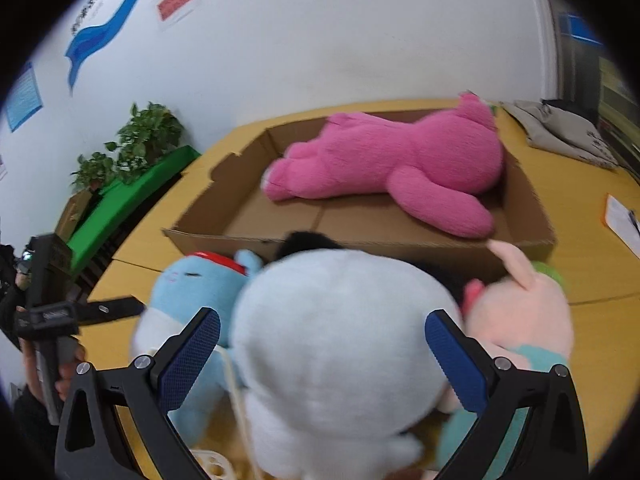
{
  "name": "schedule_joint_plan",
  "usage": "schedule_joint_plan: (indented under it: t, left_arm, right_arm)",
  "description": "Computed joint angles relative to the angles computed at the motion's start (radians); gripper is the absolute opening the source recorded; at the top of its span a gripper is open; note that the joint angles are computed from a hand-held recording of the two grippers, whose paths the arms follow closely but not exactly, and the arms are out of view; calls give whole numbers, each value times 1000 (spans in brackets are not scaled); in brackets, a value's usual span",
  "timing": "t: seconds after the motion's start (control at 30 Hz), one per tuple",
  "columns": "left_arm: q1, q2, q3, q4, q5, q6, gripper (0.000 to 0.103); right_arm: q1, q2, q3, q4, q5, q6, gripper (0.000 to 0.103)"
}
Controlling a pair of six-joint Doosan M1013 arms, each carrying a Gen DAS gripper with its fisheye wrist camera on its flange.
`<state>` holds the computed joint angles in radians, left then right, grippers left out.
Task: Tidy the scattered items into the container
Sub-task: 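Lower both grippers around the white panda plush and close them on it, then lift the white panda plush with both grippers and carry it over the box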
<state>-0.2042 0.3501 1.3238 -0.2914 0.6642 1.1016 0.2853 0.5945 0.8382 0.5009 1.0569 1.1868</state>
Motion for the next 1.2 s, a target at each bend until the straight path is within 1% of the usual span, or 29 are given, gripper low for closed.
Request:
schedule_joint_plan:
  t: [0.07, 0.1, 0.13, 0.17, 0.23, 0.33, 0.4, 0.43, 0.5, 0.53, 0.57, 0.63, 0.7, 0.73, 0.8, 0.87, 0.93, 1.03, 1.13, 1.17, 1.2]
  left_arm:
    - [-19, 16, -47, 47, 24, -11, 82]
    - [-28, 25, -70, 49, 34, 10, 82]
    - [-37, 38, -101, 39, 47, 48, 85]
    - [-44, 52, -126, 21, 58, 85, 87]
    - [-63, 102, -213, -16, 118, 176, 100]
    - [-79, 177, -323, -39, 204, 239, 100]
    - [-75, 229, -382, -104, 259, 247, 99]
    - [-76, 241, -397, -113, 269, 244, 99]
    - [-90, 255, -420, -65, 275, 243, 99]
    - [-96, 261, -430, -61, 284, 256, 99]
    - [-100, 269, -443, -73, 299, 278, 99]
    - [-107, 280, -460, -89, 324, 313, 94]
    - [-120, 285, -472, -51, 337, 321, 94]
    - [-121, 285, -472, -51, 338, 320, 93]
    - [-116, 277, -453, -82, 315, 320, 91]
    - [-113, 265, -433, -116, 292, 319, 88]
    - [-113, 254, -415, -132, 277, 318, 87]
    - [-119, 230, -384, -127, 245, 319, 87]
    - [-117, 200, -341, -150, 187, 360, 87]
    - [-112, 198, -335, -170, 181, 372, 87]
    - [-106, 206, -342, -178, 198, 362, 85]
  right_arm:
    - [-5, 16, -15, -35, 35, 49, 102]
    - [-10, 26, -22, -11, 54, 44, 102]
    - [-15, 27, -16, 24, 52, 23, 103]
    - [-13, 26, -12, 26, 44, 12, 103]
    - [-7, 34, -26, 23, 53, -16, 103]
    - [-6, 47, -44, 20, 66, -63, 103]
    - [-11, 46, -37, 34, 69, -116, 103]
    - [-13, 39, -22, 45, 63, -153, 103]
    - [-12, 26, 4, 48, 47, -205, 103]
    - [-11, 19, 19, 47, 35, -227, 103]
    - [-9, 14, 29, 45, 25, -237, 103]
    - [-3, 6, 49, 41, -4, -256, 103]
    - [4, 1, 61, 35, -27, -262, 103]
    - [7, -2, 69, 35, -41, -266, 102]
    - [5, -16, 97, 65, -70, -282, 96]
    - [-6, -33, 129, 125, -93, -309, 89]
    - [-14, -47, 156, 169, -110, -324, 86]
    - [-20, -68, 192, 229, -141, -348, 86]
    - [-30, -82, 216, 316, -151, -381, 86]
    - [-32, -82, 216, 335, -147, -383, 88]
    - [-32, -73, 201, 320, -132, -364, 89]
